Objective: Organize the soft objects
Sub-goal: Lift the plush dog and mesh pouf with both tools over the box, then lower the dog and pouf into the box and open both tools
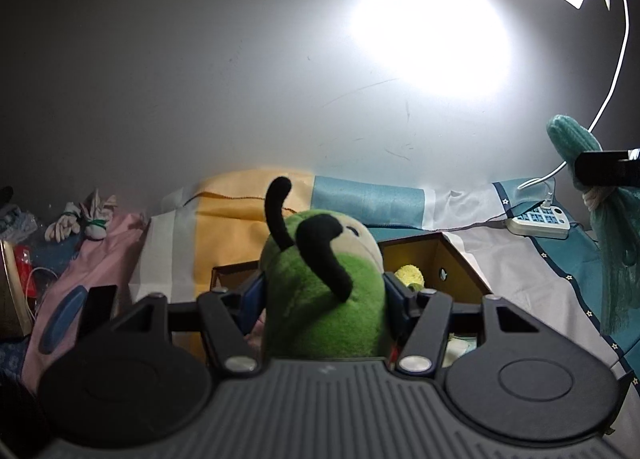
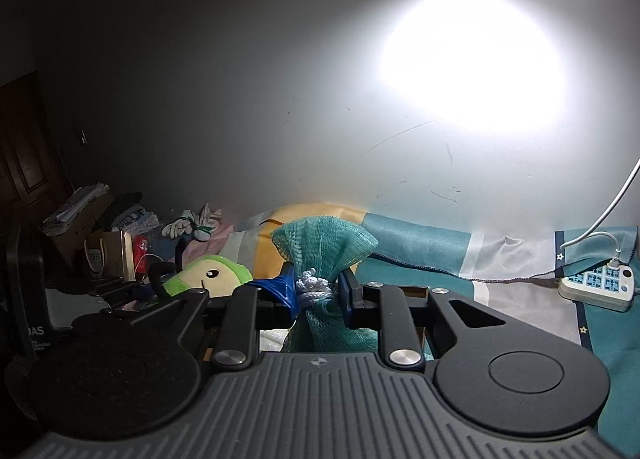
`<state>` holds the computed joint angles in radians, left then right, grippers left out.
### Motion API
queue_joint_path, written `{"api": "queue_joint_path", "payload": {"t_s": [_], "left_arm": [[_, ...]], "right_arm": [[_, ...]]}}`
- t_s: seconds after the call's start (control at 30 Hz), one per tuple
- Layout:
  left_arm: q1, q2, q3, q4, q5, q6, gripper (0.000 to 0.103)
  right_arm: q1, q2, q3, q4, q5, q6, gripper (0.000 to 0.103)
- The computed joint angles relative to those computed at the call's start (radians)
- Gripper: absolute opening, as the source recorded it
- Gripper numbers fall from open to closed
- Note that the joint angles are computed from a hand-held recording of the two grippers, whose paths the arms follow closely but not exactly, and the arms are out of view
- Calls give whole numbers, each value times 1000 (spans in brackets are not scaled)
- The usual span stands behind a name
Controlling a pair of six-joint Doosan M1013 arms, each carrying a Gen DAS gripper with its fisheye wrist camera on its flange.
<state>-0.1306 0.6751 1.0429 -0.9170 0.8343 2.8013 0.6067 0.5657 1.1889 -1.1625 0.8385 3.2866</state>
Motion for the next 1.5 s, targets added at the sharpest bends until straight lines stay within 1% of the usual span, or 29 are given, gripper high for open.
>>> {"api": "queue_joint_path", "payload": {"t_s": [0.2,0.37,0.7,0.8,0.93,1.03,1.2,1.27,1.3,1.33,1.37,1.5], "left_arm": [[-27,23,-22,114,-40,-116,61],[-38,48,-50,161,-23,-175,61],[-61,88,-82,197,36,-202,62],[-66,94,-80,184,39,-183,63],[-71,105,-93,185,72,-190,65],[-76,114,-97,205,91,-207,66],[-80,128,-101,240,113,-230,67],[-80,131,-99,245,115,-230,71],[-80,130,-97,243,115,-229,71],[-79,131,-97,240,117,-229,74],[-76,137,-106,237,140,-232,75],[-71,131,-90,220,136,-218,76]], "right_arm": [[-12,14,-8,10,-25,16,3],[-25,26,-13,11,-35,43,3],[-56,56,-21,57,-49,60,3],[-66,63,-21,67,-52,64,3],[-82,71,-17,91,-62,71,3],[-91,80,-18,107,-64,63,3],[-108,93,-16,145,-92,54,3],[-112,102,-23,161,-102,40,3],[-114,107,-30,171,-104,27,3],[-116,113,-36,181,-110,14,3],[-119,120,-44,192,-115,2,3],[-128,151,-81,258,-112,-63,4]]}}
